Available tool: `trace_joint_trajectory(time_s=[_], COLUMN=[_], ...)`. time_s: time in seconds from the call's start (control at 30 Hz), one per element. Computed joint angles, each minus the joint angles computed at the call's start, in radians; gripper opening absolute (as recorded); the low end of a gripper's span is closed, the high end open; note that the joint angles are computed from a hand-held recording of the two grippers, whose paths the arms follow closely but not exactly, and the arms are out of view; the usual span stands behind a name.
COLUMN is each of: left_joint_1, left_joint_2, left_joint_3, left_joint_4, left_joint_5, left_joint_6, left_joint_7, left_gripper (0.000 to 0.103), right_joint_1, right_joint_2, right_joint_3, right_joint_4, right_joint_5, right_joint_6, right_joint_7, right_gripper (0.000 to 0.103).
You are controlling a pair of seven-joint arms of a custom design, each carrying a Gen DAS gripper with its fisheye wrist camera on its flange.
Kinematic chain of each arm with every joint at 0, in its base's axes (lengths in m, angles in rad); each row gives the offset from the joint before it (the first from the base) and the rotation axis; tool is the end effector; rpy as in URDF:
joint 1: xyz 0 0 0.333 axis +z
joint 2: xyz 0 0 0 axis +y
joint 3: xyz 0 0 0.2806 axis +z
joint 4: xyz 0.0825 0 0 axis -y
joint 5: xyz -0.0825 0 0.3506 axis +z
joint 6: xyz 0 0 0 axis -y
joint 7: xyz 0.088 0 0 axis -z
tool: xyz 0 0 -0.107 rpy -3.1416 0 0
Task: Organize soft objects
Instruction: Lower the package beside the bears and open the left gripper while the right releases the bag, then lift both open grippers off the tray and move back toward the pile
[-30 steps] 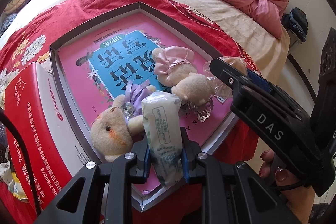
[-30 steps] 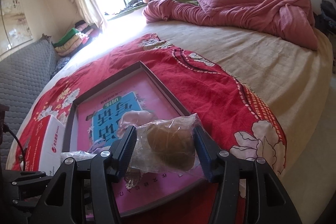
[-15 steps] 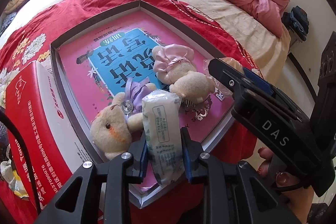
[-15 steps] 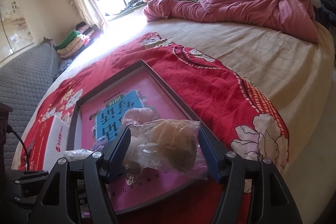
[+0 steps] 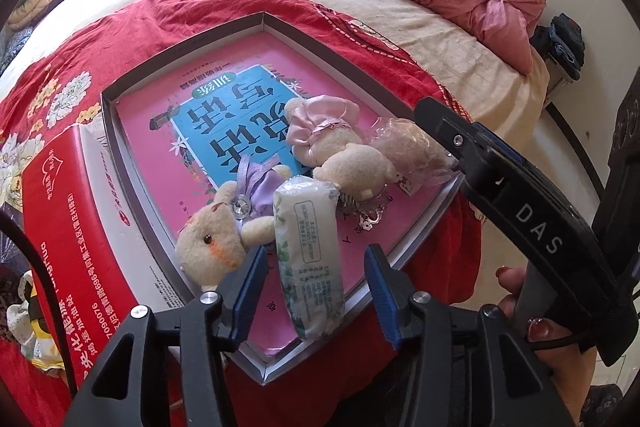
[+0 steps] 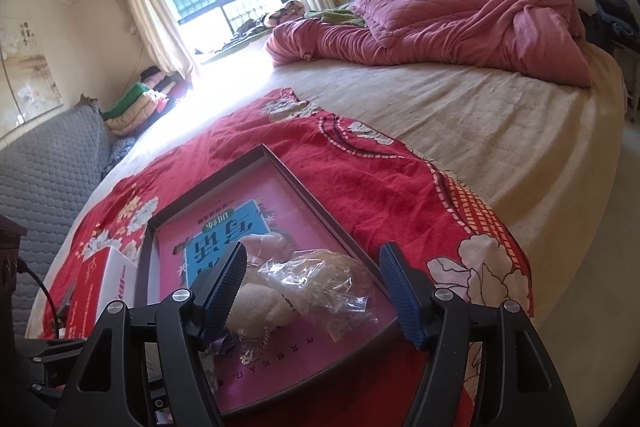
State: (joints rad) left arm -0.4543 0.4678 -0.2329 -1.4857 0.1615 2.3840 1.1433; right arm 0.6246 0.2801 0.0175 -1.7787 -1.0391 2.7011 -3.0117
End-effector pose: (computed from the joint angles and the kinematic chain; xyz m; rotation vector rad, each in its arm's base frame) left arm 0.5435 -0.4085 0.4382 -1.7385 2.3684 -0.6329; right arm 0.4891 0.4011 0.4408 -1.4167 1.8028 -0.5412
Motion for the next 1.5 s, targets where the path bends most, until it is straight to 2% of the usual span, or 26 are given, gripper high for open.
trace_joint_trajectory(time_s=[0.27, 0.37, 0.73, 1.5], left_joint_1=[0.006, 0.008, 0.035, 0.128], left_joint_2=[-0.061, -0.093, -0.212, -0.446], left_joint_3=[0.005, 0.008, 0.0, -0.015], left_joint_4=[-0.061, -0.096, -0.216, -0.451], left_joint_5=[0.015, 0.028, 0.062, 0.09], left_joint_6=[0.031, 0.05, 0.09, 0.164], left_joint_7=[-0.029, -0.052, -0.107, -0.177], left_gripper=[0.058, 0.067, 0.073, 0.079], right_joint_1=[0.004, 0.006, 0.025, 0.108], right_joint_2=[-0.016, -0.017, -0.024, -0.038], right_joint_3=[0.008, 0.015, 0.029, 0.084], right_joint_4=[-0.005, 0.002, 0.029, 0.158], right_joint_5=[-0.024, -0.027, -0.013, -0.091], right_joint_6=[-0.035, -0.05, -0.097, -0.339], right_joint_7=[0.018, 0.01, -0.023, -0.11], right_gripper=[0.072, 0.072, 0.073, 0.073])
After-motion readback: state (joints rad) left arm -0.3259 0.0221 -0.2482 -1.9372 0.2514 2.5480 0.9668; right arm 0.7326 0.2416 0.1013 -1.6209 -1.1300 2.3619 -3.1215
